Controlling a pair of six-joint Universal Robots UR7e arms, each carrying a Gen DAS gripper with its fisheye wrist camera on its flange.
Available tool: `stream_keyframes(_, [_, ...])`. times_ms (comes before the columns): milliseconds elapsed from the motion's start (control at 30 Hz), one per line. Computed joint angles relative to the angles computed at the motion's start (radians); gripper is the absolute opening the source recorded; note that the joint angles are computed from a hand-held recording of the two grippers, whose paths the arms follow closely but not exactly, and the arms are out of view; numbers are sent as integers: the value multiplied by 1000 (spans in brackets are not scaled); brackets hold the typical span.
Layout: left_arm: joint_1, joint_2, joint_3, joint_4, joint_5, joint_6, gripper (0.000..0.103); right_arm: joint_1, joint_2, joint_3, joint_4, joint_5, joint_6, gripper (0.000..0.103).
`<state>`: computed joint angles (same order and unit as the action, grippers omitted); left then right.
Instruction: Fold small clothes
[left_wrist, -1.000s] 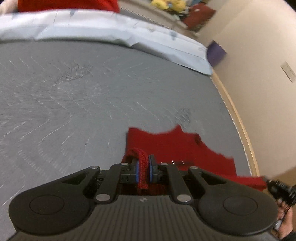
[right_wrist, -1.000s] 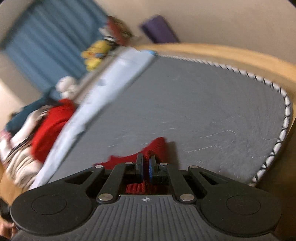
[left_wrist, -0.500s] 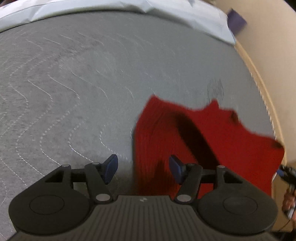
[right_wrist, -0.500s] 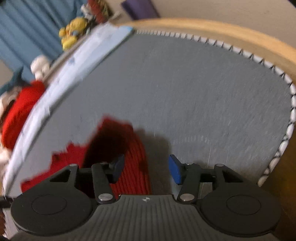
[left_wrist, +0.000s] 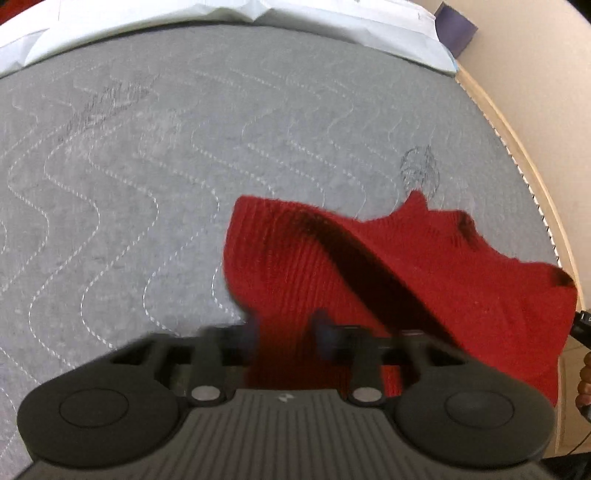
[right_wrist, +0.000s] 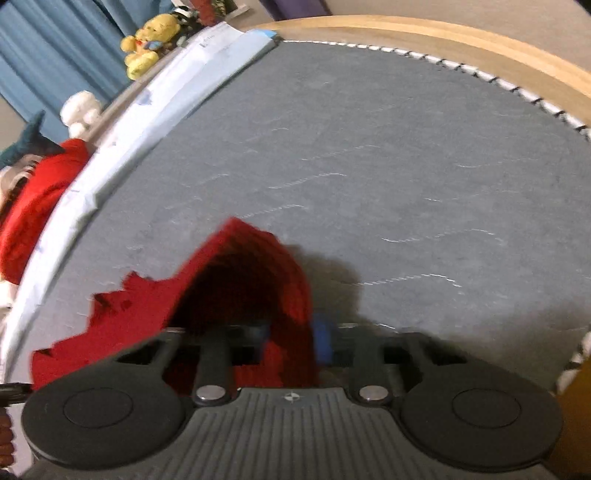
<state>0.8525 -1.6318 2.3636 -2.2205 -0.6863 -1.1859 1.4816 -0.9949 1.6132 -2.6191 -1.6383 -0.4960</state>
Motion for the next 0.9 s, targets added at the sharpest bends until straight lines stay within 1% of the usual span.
stream_keyframes(33, [-11, -11, 4, 3, 26, -5, 15, 5, 0, 8, -26, 2, -25, 10])
stream_keyframes(100, [-43, -32, -1, 81, 115, -74, 13, 0, -8, 21, -90, 53, -19, 7])
stream_keyframes(133, [-57, -48, 3, 99, 139, -110, 13, -2, -11, 26, -137, 74, 13, 7])
stream_keyframes(167, [-61, -64, 11, 102, 153, -136, 13, -5, -8, 20, -157, 80, 62, 7])
stream_keyframes(200, [-59, -64, 14, 95, 147, -130, 13, -5, 0, 8, -153, 60, 103, 7])
stream_keyframes(233, [-51, -54, 12, 80, 126, -97, 13, -1, 8, 1, -144, 30, 110, 7])
stream_keyframes(267, [-44, -38, 0, 101, 110, -80, 14, 7, 18, -1, -146, -10, 94, 7])
stream_keyframes(300, [-43, -26, -14, 146, 107, -91, 15, 14, 25, 1, -154, -39, 75, 7])
stream_keyframes(333, [-44, -20, -20, 173, 109, -103, 15, 19, 28, 5, -162, -54, 64, 7])
stream_keyframes(367, [-44, -24, -20, 174, 105, -117, 18, 21, 29, 9, -167, -61, 53, 9])
stream_keyframes(400, [-45, -32, -17, 177, 98, -140, 23, 23, 29, 11, -161, -62, 49, 14])
stream_keyframes(433, [-43, -46, -14, 174, 82, -155, 29, 26, 28, 12, -154, -71, 51, 15])
stream_keyframes(467, [-39, -60, -3, 134, 50, -145, 46, 27, 26, 7, -125, -79, 53, 30])
stream_keyframes(500, [-35, -73, 12, 100, 23, -121, 62, 27, 24, 8, -109, -86, 53, 48])
stream_keyframes(533, [-25, -72, 8, 97, -24, -99, 66, 27, 21, 7, -96, -92, 52, 52])
stream_keyframes(567, [-12, -64, 2, 104, -78, -71, 66, 28, 19, 3, -76, -98, 52, 53])
stream_keyframes(633, [5, -60, 13, 62, -163, -5, 65, 21, 12, 3, -47, -93, 61, 53])
stream_keyframes(667, [8, -62, 28, 21, -203, 40, 53, 16, 4, 4, -31, -86, 64, 52])
stream_keyframes(700, [0, -66, 37, 9, -211, 67, 25, 13, -3, 3, -13, -70, 70, 33])
stream_keyframes(733, [-14, -74, 44, 7, -207, 90, 18, 9, -7, 2, 6, -53, 70, 11])
stream_keyframes(767, [-37, -94, 52, 10, -189, 95, 17, 10, -16, 14, -17, -32, 62, 9])
stream_keyframes(800, [-65, -124, 62, 26, -155, 75, 17, 9, -33, 33, -48, 16, 39, 8])
stream_keyframes(833, [-94, -163, 74, 36, -118, 36, 17, 1, -51, 54, -78, 97, 9, 8])
stream_keyframes(867, [-118, -204, 88, 45, -91, -6, 16, 3, -66, 69, -101, 148, -9, 7])
stream_keyframes(900, [-131, -224, 91, 67, -81, -28, 17, 5, -70, 77, -119, 157, -11, 7])
